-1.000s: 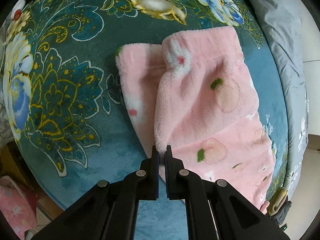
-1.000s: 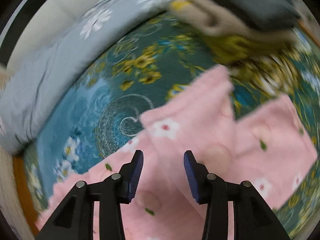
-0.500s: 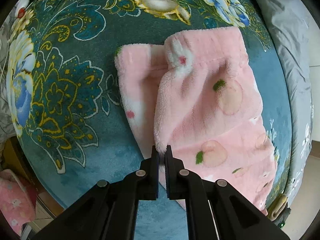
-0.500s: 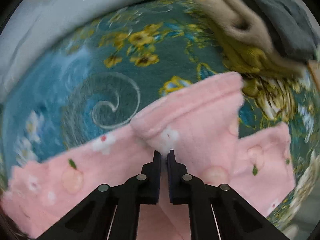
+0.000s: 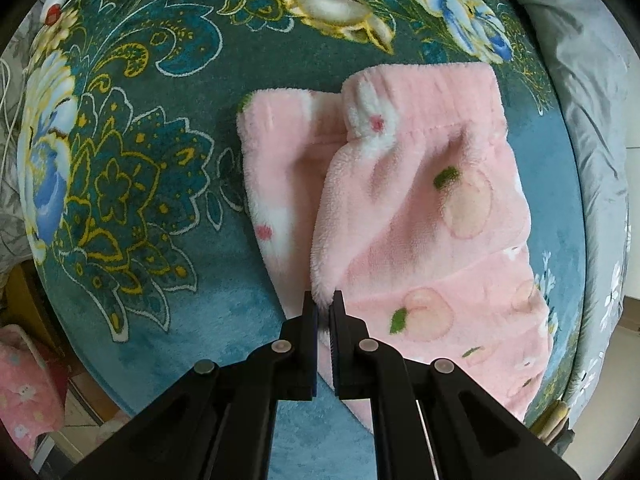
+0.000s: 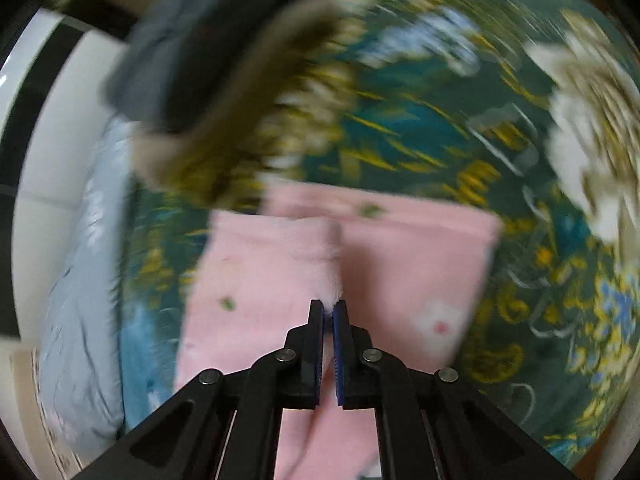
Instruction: Fold clothes
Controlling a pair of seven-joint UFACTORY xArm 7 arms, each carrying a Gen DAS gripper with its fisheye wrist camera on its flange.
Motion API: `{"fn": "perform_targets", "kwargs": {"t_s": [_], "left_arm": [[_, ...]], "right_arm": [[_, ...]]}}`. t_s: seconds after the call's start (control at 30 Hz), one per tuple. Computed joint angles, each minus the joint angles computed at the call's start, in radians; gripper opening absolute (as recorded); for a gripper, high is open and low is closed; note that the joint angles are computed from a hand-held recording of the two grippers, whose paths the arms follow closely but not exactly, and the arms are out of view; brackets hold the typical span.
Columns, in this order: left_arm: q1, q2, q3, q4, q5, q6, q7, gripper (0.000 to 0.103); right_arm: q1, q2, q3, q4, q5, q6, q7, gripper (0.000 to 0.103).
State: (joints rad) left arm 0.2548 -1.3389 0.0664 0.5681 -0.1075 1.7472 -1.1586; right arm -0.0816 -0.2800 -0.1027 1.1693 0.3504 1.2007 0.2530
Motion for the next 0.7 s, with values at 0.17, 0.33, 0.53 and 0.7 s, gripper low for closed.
{"fn": "perform_targets", "kwargs": {"t_s": [0.17, 0.33, 0.53, 0.7], "left_arm": [[-0.010, 0.061, -0.008, 0.035, 0.010, -0.038, 0.010, 0.004], [-0.006, 0.112, 0.008, 0.116, 0.031, -0.206, 0.026, 0.004], [-0.019, 0.043, 0.010, 0.131, 0.037, -0.164, 0.070, 0.004], [0.006, -0.035, 0.022, 0.023, 0.018, 0.001, 0.032, 0.003]], "right_arm": [[-0.005, 0.003, -0.013, -0.027, 0.041, -0.021, 0.011, 0.004], [0.011, 0.034, -0.039, 0.085, 0.168, -0.032, -0.086, 0.003], [-0.016, -0.031, -0.061, 0.058, 0.178, -0.051, -0.160, 0.003], [-0.071, -0.045, -0.048, -0.045, -0.001, 0.009, -0.082, 0.003]]}}
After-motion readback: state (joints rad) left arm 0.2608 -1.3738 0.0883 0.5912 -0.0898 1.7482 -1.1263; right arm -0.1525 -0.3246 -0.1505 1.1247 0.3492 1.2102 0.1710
